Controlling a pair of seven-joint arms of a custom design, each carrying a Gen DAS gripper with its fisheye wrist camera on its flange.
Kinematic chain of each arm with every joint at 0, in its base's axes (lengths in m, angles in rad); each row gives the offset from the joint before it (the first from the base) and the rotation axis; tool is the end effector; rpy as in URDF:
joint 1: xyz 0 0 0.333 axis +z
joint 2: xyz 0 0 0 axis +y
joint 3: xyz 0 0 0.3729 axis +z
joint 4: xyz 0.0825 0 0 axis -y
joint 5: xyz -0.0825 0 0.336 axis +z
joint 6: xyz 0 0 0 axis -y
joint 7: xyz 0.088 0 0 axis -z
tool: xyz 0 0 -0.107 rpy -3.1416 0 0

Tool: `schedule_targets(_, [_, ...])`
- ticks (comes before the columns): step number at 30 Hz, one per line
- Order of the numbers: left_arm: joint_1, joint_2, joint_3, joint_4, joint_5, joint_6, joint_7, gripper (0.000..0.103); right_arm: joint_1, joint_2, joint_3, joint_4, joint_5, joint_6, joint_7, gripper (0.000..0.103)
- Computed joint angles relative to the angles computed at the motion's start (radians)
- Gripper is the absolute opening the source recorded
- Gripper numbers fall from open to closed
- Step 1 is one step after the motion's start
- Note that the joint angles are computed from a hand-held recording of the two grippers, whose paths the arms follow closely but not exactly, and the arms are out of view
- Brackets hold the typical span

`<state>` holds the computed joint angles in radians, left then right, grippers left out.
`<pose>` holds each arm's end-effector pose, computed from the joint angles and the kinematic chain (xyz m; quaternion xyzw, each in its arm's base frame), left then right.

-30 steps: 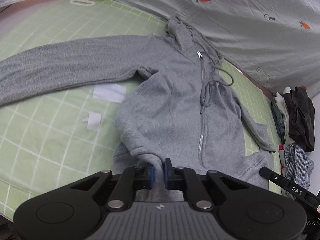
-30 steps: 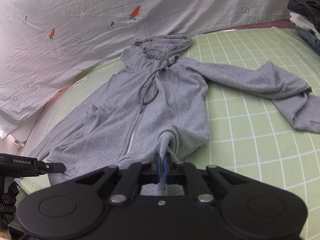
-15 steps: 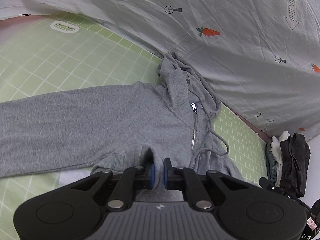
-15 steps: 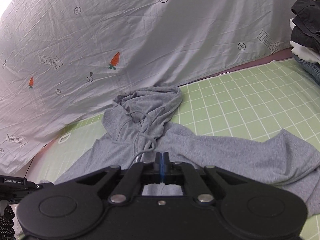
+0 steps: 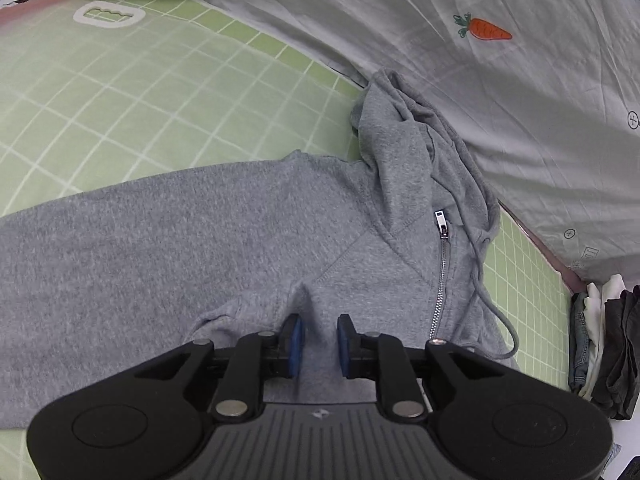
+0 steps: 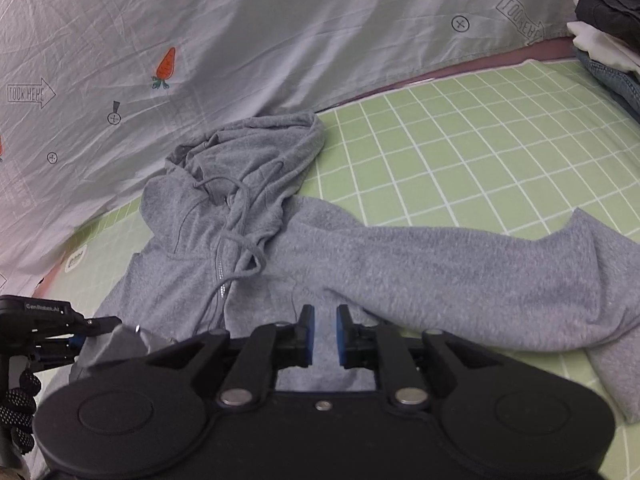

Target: Fold clothes

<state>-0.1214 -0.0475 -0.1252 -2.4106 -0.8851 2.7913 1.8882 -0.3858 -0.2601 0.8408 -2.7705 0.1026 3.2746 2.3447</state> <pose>0.4662 -0.0814 0.4555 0.7428 -0.5998 0.2971 0.0131 0.3545 0.1779 0.4422 -0.5286 0.7753 -0.1389 0.3165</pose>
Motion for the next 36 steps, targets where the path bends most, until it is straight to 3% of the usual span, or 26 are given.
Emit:
schedule_targets(2, [0.001,-0.053,0.003,-0.044,0.018,0.022,-0.016,0.028,0.024,-0.025,-0.004,-0.006,0.005,-0.032,0.018,0.023])
schedule_targets(4, [-0.008,-0.108,0.014,-0.090,0.049,0.044,-0.046,0.036,0.034,-0.068,0.004,-0.010,-0.008,-0.067,0.053,0.047])
schedule_targets(8, [-0.025,-0.216,0.036,-0.177,0.142,0.061,-0.126,0.039,0.071,-0.166,0.002,-0.017,-0.046,-0.115,0.108,0.054])
schedule_targets(10, [-0.031,-0.258,0.045,-0.215,0.181,0.062,-0.167,0.044,0.082,-0.208,0.008,-0.010,-0.071,-0.147,0.134,0.071])
schedule_targets(14, [-0.027,-0.331,0.055,-0.279,0.289,0.046,-0.249,0.047,0.107,-0.264,0.038,0.013,-0.122,-0.221,0.190,0.083])
schedule_targets(16, [-0.036,-0.366,0.074,-0.310,0.333,0.037,-0.266,0.052,0.107,-0.287,0.076,0.033,-0.154,-0.265,0.224,0.095])
schedule_targets(21, [-0.031,-0.448,0.125,-0.373,0.484,-0.008,-0.281,0.059,0.084,-0.298,0.172,0.087,-0.230,-0.322,0.314,0.100])
schedule_targets(25, [-0.028,-0.495,0.185,-0.394,0.586,-0.035,-0.277,0.061,0.005,-0.279,0.282,0.169,-0.313,-0.380,0.373,0.101])
schedule_targets(29, [-0.015,-0.540,0.223,-0.414,0.658,-0.038,-0.276,0.063,-0.124,-0.289,0.443,0.295,-0.414,-0.579,0.381,0.101])
schedule_targets(34, [-0.005,-0.561,0.246,-0.420,0.696,-0.037,-0.309,0.063,-0.122,-0.349,0.450,0.325,-0.398,-0.749,0.347,0.090])
schedule_targets(36, [-0.017,-0.555,0.245,-0.419,0.694,-0.038,-0.330,0.063,-0.079,-0.369,0.404,0.295,-0.378,-0.757,0.352,0.088])
